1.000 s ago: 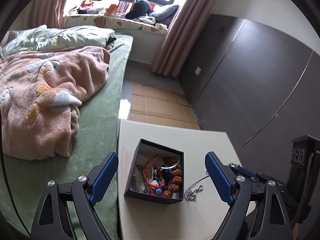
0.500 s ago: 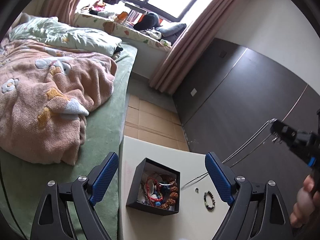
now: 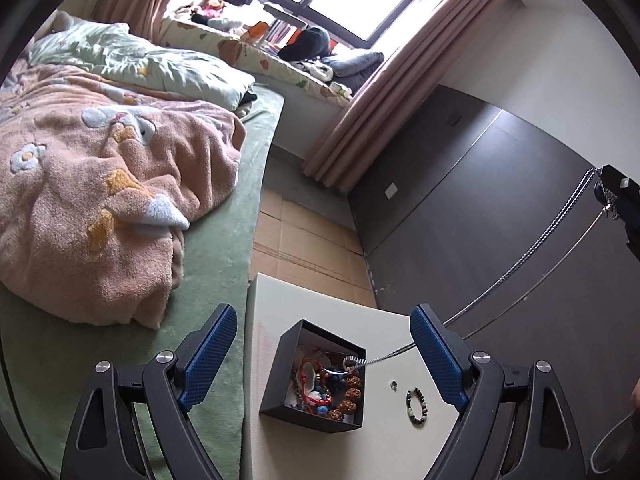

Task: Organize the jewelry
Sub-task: 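Lower the keyring into the black box and open the right gripper, then grasp the dark bead bracelet with the right gripper and lift it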

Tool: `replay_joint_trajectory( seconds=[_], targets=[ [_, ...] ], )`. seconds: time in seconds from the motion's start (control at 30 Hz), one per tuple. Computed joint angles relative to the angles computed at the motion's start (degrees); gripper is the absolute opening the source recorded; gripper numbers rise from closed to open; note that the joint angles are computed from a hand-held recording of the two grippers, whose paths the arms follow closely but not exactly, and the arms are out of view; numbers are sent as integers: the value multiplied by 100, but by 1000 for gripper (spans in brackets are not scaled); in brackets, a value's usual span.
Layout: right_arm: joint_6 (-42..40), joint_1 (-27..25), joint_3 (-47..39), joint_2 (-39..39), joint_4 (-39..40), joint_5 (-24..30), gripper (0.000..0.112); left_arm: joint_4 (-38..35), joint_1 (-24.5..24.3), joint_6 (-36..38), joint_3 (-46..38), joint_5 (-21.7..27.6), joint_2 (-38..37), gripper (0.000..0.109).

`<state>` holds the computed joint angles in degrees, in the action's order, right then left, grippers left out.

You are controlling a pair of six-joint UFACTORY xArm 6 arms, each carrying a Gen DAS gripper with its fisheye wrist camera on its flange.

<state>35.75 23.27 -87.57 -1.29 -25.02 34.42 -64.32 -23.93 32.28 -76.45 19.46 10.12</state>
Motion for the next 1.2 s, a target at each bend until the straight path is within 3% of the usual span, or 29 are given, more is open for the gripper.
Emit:
replay_joint_trajectory(
  seconds=[0.1, 0.3, 0.37, 0.43, 0.53, 0.67, 0.8, 0.97, 1.2],
  targets=[
    [-105, 6, 31, 109, 154, -10, 19, 50, 26, -132, 11, 26, 9, 89],
    [-1050, -63, 148, 567, 1362, 177, 23, 314, 27, -385, -2, -2, 47, 89],
    [-1159, -147, 305, 620, 1701, 216, 56, 500, -7, -553, -3, -55, 63, 89],
    [-1275, -276, 677, 501, 2188, -54, 65, 618, -48, -695, -35, -71, 107, 89],
    [-1694, -455, 1213, 276, 3007, -354, 65, 832, -145, -831, -109, -84, 185, 89],
    [-1654, -693, 1947, -132, 3172, -603, 69, 1286, -376, -1005, -248, -188, 337, 89],
    [-859, -1027, 2856, -593, 2427, -995, 69, 1754, -621, -1267, -434, -232, 559, 89],
    [-661, -1551, 3908, -881, 2351, -1518, 69, 2674, -875, -1936, -656, -208, 863, 89],
    [-1121, -2162, 4094, -526, 2904, -1114, 69, 3929, -1197, -2678, -1048, -93, 1314, 86]
  ],
)
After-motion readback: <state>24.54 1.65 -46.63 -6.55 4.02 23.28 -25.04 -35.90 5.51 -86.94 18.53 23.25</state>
